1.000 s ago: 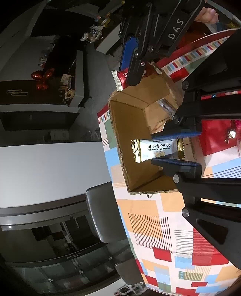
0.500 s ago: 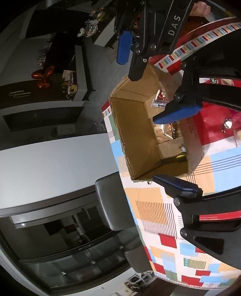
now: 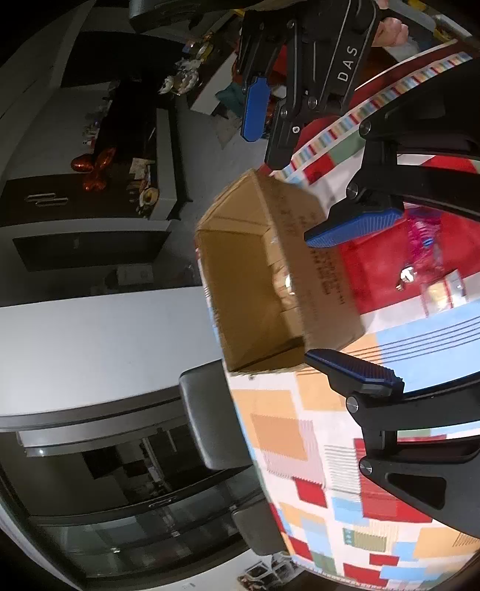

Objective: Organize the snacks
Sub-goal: 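Lower both open tools toward the remaining snacks on the table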

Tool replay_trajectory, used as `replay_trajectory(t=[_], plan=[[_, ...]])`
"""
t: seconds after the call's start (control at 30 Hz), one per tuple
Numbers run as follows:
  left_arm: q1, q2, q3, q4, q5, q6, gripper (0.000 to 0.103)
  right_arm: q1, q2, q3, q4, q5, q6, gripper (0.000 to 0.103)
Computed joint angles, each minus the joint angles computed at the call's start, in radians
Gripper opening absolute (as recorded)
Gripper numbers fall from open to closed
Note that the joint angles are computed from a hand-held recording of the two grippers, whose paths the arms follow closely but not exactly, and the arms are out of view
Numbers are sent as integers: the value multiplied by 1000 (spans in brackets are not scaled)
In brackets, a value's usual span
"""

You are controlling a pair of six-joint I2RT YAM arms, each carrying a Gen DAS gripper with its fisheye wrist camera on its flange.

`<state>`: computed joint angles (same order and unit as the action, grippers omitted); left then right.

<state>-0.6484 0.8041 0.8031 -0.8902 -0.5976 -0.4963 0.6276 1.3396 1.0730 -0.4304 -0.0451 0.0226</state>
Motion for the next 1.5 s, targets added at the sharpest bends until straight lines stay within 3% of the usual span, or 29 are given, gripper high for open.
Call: replay_trajectory(t=[0.4,0.67,0.83,1.2,1.5], plan=[[-130,4,-109,-24,34,-200,57,-36,-38,-149,14,-33,-12,44],[-152,1,-220,47,120,-262,57,-62,-27,-240,54,-72,-39,44],[-195,16,-280,103,137,-286,63,-58,-14,-296,87,-84,-57,44],[-217,82,-392,244,167,-217,79,-26,35,-359,108,-72,-139,44],[-125,165,-444,367,233,-116,79,30,82,-361,71,-38,-254,44]])
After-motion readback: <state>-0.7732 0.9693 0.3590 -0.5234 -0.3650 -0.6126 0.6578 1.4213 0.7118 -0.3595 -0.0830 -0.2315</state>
